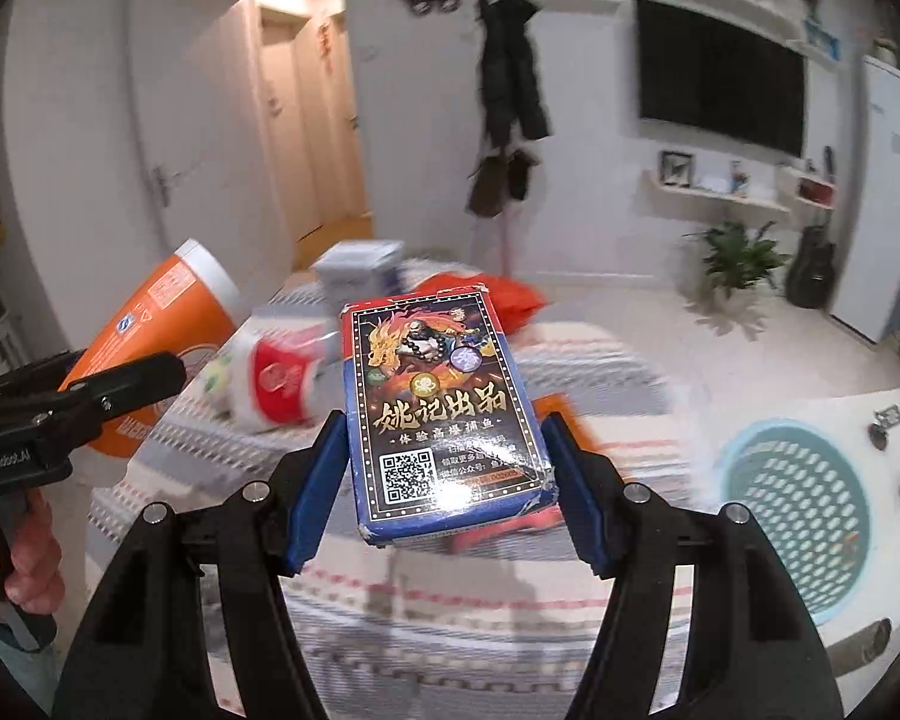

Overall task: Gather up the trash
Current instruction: 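Carry the cup and card box over the basket and release both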

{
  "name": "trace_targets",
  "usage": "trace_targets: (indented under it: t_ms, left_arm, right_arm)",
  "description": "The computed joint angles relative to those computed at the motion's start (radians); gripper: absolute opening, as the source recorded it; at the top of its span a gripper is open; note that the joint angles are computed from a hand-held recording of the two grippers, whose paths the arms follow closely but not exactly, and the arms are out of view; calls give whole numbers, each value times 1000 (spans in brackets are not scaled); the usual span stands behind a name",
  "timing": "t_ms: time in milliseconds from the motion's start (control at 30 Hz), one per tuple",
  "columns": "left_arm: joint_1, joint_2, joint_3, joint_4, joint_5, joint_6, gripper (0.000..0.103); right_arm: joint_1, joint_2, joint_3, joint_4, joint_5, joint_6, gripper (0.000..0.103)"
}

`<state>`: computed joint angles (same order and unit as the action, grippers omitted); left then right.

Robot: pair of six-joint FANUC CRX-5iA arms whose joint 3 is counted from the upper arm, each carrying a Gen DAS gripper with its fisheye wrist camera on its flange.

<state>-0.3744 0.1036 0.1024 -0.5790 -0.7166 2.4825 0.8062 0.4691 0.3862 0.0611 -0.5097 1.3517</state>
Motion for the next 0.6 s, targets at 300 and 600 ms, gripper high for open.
trace_targets:
  t_ms: [300,600]
  left_arm:
    - [-28,242,284,124,-1,-194,74]
    - [-47,537,637,306,-63,-409,74]
  right_arm:
    - [-119,-34,-87,148,92,-180,61]
    - [-245,27,-30,90,46,-226,61]
